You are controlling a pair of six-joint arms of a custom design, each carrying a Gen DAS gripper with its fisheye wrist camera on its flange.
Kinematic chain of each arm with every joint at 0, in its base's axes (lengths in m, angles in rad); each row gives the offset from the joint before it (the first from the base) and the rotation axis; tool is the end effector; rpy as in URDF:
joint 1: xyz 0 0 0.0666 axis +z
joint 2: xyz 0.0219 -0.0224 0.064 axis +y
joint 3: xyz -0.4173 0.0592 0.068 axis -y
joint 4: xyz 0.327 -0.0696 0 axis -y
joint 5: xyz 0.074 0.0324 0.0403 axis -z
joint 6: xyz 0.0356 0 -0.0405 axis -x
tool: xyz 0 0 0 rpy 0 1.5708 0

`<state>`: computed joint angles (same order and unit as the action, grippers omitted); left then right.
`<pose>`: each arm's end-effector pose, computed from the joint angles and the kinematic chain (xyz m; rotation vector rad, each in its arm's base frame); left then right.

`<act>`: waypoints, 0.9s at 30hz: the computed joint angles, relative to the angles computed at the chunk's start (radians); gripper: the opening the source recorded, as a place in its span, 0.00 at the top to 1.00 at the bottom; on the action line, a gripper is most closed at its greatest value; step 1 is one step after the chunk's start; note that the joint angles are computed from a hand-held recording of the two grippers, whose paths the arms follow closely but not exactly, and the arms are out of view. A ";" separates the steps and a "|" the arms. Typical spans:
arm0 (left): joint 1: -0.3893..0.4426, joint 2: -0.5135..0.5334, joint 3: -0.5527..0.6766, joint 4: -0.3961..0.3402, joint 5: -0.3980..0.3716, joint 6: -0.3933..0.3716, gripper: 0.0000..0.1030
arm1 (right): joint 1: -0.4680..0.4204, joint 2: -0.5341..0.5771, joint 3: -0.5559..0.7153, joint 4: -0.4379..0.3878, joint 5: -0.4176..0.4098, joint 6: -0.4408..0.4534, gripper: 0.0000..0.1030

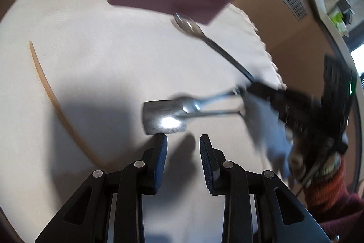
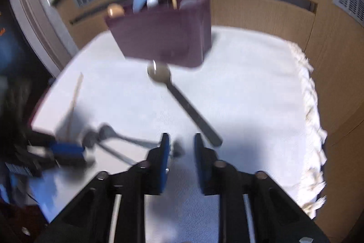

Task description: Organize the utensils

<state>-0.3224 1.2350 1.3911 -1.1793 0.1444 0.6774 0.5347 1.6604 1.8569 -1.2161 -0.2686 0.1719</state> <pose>0.3096 -0.1093 0.5045 -0.4195 2.6469 -0.5308 0.4292 0.2647 0.5116 -0.9955 2.4116 0.4795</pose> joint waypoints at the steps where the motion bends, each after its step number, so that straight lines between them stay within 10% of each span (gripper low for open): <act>1: 0.008 0.011 0.011 -0.003 -0.023 -0.009 0.70 | 0.007 -0.001 -0.014 0.002 0.010 0.002 0.85; 13: 0.097 0.082 0.095 -0.006 -0.053 -0.054 0.68 | 0.106 -0.050 -0.073 -0.125 -0.203 0.101 0.83; 19: 0.018 -0.004 0.054 -0.059 -0.221 -0.005 0.60 | 0.075 -0.026 -0.017 0.079 -0.018 0.158 0.76; 27: -0.073 -0.052 -0.013 -0.043 -0.190 0.156 0.57 | 0.054 0.257 0.365 -0.136 0.003 0.290 0.73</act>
<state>-0.3949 1.1835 1.3781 -1.2224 -0.0458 0.8330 0.5887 1.9172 2.2223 -1.3521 -0.2652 0.4620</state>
